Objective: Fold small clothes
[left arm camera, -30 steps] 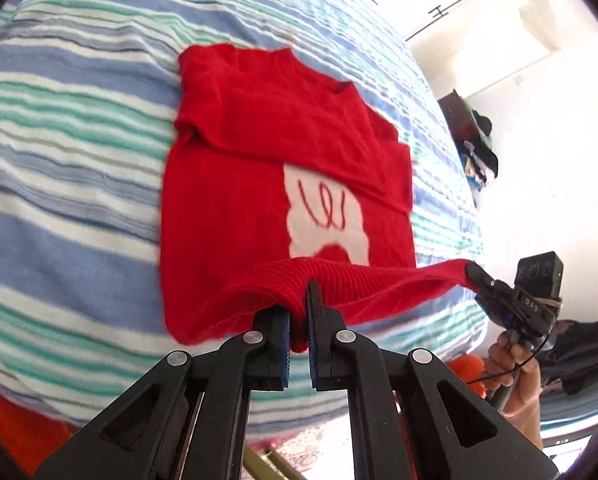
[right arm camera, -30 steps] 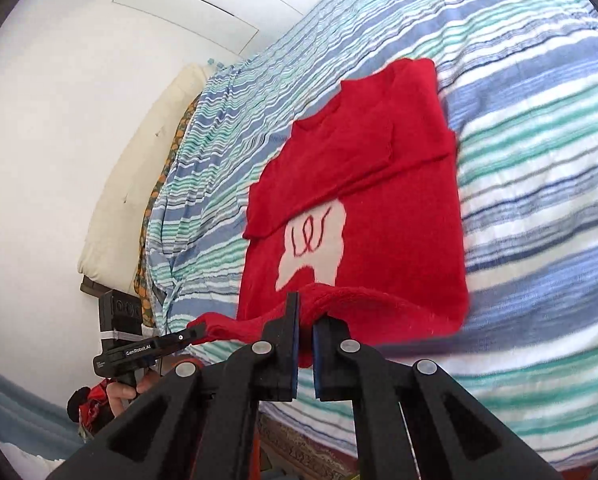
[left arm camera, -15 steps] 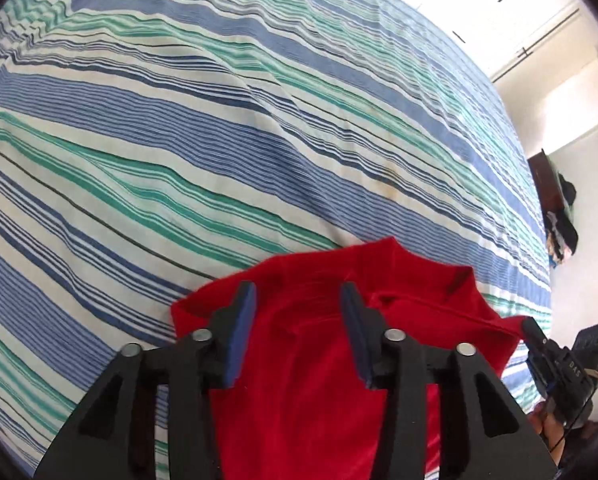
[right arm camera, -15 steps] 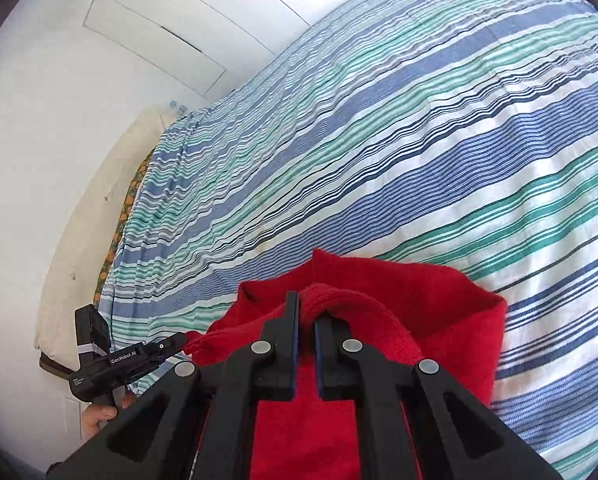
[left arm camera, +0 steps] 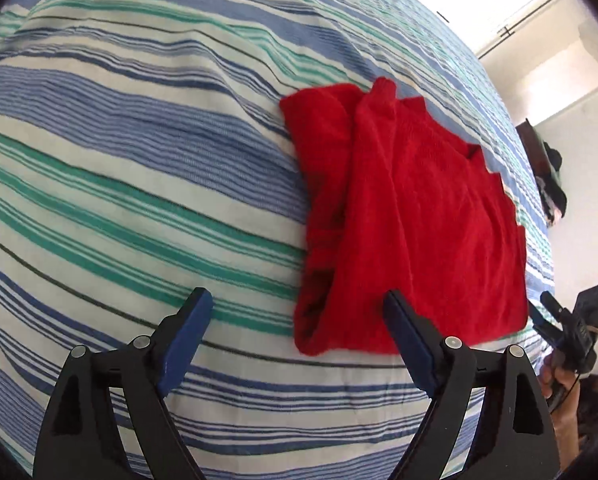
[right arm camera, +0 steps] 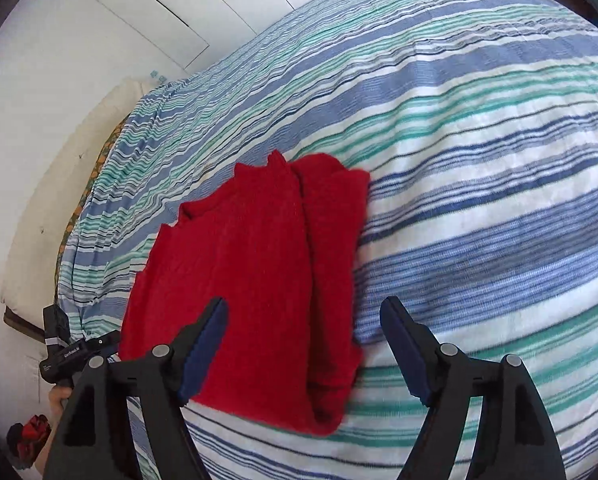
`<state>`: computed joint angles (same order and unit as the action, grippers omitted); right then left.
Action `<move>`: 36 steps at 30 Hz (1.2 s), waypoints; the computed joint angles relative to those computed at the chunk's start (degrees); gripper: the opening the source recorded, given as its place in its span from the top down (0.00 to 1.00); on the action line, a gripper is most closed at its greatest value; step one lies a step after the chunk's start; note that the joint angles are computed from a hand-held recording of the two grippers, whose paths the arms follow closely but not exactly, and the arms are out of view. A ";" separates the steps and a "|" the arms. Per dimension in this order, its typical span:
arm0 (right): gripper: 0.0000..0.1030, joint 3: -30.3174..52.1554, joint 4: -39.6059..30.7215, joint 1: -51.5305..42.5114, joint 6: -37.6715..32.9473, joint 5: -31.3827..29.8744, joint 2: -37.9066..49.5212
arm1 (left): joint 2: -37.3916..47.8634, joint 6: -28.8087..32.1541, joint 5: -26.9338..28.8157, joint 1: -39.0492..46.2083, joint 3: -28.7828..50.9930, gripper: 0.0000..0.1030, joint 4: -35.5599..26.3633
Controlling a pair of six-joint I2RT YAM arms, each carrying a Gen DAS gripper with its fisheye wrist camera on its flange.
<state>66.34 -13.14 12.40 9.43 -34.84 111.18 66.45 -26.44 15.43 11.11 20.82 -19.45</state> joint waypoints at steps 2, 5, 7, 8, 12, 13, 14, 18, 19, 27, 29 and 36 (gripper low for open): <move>0.21 -4.64 0.59 0.09 -0.66 -2.64 -0.70 | 0.46 -4.10 -5.04 -6.23 -0.68 0.12 2.42; 0.21 -10.31 9.34 1.12 3.05 -2.99 -0.95 | 4.08 -6.02 -6.92 -9.11 0.59 0.09 5.55; 0.26 -12.24 17.09 0.23 9.00 -4.89 0.79 | 6.89 -7.40 -7.18 -9.11 1.80 0.10 6.39; 0.47 -12.06 18.76 -0.20 11.62 -5.65 1.99 | 7.14 -8.13 -7.94 -9.49 2.12 0.18 6.15; 0.88 -8.32 14.31 -0.91 11.58 -6.73 5.10 | 10.85 -6.77 -1.59 -5.18 3.81 0.87 5.13; 0.88 -8.06 13.23 -0.96 11.05 -5.90 4.88 | 11.29 -6.60 0.27 -3.27 3.74 0.87 5.15; 0.88 -8.28 12.33 -1.20 10.28 -5.47 4.37 | 12.11 -6.03 2.05 -1.58 3.90 0.83 4.97; 0.66 -9.13 9.61 -0.61 9.22 -2.17 1.34 | 10.41 -4.02 8.76 4.56 3.55 0.63 2.63; 0.50 -10.32 9.54 -0.75 8.94 -2.01 -0.32 | 8.85 -3.65 8.65 5.04 3.49 0.56 2.10; 0.35 -28.37 13.92 -0.57 4.35 -3.26 -20.73 | 15.66 -0.17 7.58 7.18 8.37 0.33 7.75; 0.35 -32.85 14.73 -0.23 3.65 -3.26 -24.44 | 17.27 0.22 9.16 7.97 9.07 0.49 9.45; 0.35 -44.66 18.42 0.51 3.13 -0.77 -32.01 | 13.99 -3.96 4.76 2.84 14.12 0.93 1.18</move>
<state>21.68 5.28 12.91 12.56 -35.60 79.17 80.43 -30.40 20.19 13.95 34.94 -18.27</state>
